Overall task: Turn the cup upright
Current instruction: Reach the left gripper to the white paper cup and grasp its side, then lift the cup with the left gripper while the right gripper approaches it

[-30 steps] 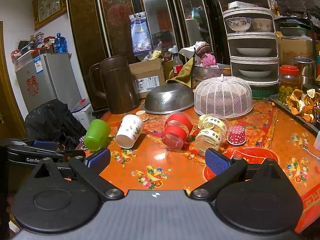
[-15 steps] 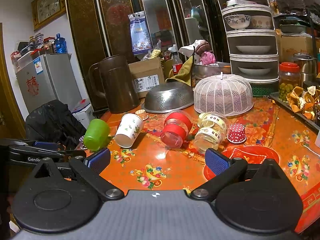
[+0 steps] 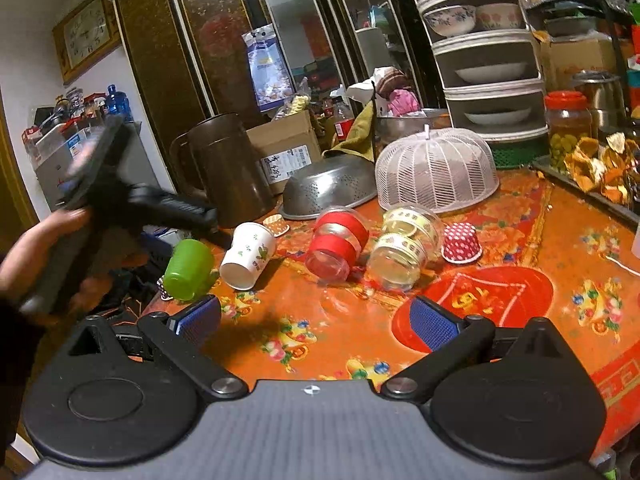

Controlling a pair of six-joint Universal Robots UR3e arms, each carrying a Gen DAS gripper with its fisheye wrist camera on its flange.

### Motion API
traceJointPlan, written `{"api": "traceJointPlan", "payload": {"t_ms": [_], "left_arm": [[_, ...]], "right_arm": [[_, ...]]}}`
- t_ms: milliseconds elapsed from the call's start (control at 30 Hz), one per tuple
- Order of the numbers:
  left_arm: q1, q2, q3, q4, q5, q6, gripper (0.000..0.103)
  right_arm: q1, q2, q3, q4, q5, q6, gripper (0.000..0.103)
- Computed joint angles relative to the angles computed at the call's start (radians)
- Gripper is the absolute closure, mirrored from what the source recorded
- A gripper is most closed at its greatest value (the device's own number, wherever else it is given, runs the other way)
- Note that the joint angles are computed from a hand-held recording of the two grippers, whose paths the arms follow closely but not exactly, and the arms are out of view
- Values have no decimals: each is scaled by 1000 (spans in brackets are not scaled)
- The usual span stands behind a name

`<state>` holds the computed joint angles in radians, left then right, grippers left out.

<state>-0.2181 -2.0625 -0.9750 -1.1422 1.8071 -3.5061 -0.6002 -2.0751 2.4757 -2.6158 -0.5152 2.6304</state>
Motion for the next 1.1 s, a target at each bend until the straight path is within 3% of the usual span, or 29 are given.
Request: {"api": "traceJointPlan", "payload": {"t_ms": [167, 300, 467, 533, 567, 733, 933, 1100], "left_arm": [[-1, -175, 230, -129, 18, -15, 11], [0, -257, 341, -184, 26, -30, 12], [14, -297, 383, -198, 17, -45, 24], [14, -303, 383, -196, 22, -48, 41], [15, -302, 381, -199, 18, -48, 43], [2, -191, 204, -100, 35, -26, 43], [-34, 161, -240, 123, -13, 35, 43], [-141, 467, -547, 218, 26, 37, 43]], "right_arm": [[-103, -63, -5, 199, 52, -119, 1], [-146, -49, -17, 254, 68, -153, 1], [-176, -55, -17, 313, 76, -200, 1], [-179, -54, -15, 314, 75, -201, 1], [-180, -51, -15, 312, 75, -200, 1], [-179, -57, -18, 324, 80, -203, 1], [-172, -89, -12, 363, 87, -217, 1], [-196, -190, -31, 616, 97, -343, 1]]}}
